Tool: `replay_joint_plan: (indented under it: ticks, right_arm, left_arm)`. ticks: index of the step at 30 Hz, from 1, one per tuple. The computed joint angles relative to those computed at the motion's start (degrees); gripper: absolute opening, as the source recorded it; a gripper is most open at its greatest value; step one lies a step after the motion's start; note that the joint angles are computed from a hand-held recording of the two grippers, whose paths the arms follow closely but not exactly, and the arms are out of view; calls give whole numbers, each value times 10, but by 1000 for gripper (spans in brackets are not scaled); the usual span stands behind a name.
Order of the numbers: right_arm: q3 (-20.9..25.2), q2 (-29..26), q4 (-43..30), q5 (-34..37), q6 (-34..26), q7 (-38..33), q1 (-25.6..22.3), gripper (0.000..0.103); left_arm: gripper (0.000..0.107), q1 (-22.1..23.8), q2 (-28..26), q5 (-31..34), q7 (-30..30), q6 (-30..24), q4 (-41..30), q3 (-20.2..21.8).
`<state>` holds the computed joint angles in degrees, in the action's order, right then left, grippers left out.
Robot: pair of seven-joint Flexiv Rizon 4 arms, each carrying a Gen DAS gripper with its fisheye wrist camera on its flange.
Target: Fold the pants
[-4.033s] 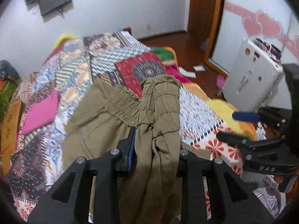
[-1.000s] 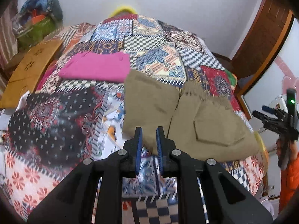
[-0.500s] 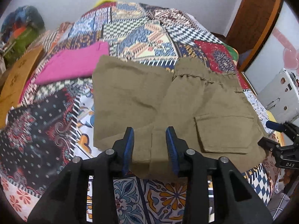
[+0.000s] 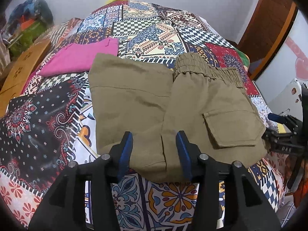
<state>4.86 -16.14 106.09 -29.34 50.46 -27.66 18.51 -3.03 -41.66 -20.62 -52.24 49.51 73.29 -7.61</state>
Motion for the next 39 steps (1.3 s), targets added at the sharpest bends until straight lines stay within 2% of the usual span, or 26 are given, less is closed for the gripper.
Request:
replay_joint_plan:
  ticks: [4,7,11,13,22,29,36,39]
  right_arm:
    - [4,7,-7,15,-14,-14,-2,88]
    - [1,19,-7,-1,-28,-7,0,88]
    - [-2,34,0,-13,-1,22,-9,88]
    - [-3,36,-1,-18,13,31,-12,90]
    - [-3,-2,-32,1,23,21,-11,90]
    - [-1,-25,-46,44,19,-4,-14,90]
    - [4,-36,-39,108,65,-18,-26,96]
    - [3,-36,-33,117,81,-20,-26,96]
  left_arm:
    - [51,9,3,-6,4,-31,-16,-3]
    - [63,18,0,-18,6,-41,-35,-4]
    - [80,20,-21,-12,-17,-38,-79,10]
    - [83,20,-38,-4,-31,-56,-110,16]
    - [84,19,-127,19,-66,-174,-244,18]
    - [85,15,-166,17,-60,-203,-293,8]
    - [84,14,-199,-11,-56,-247,-341,-12]
    - [79,11,-208,-16,-55,-255,-357,-14]
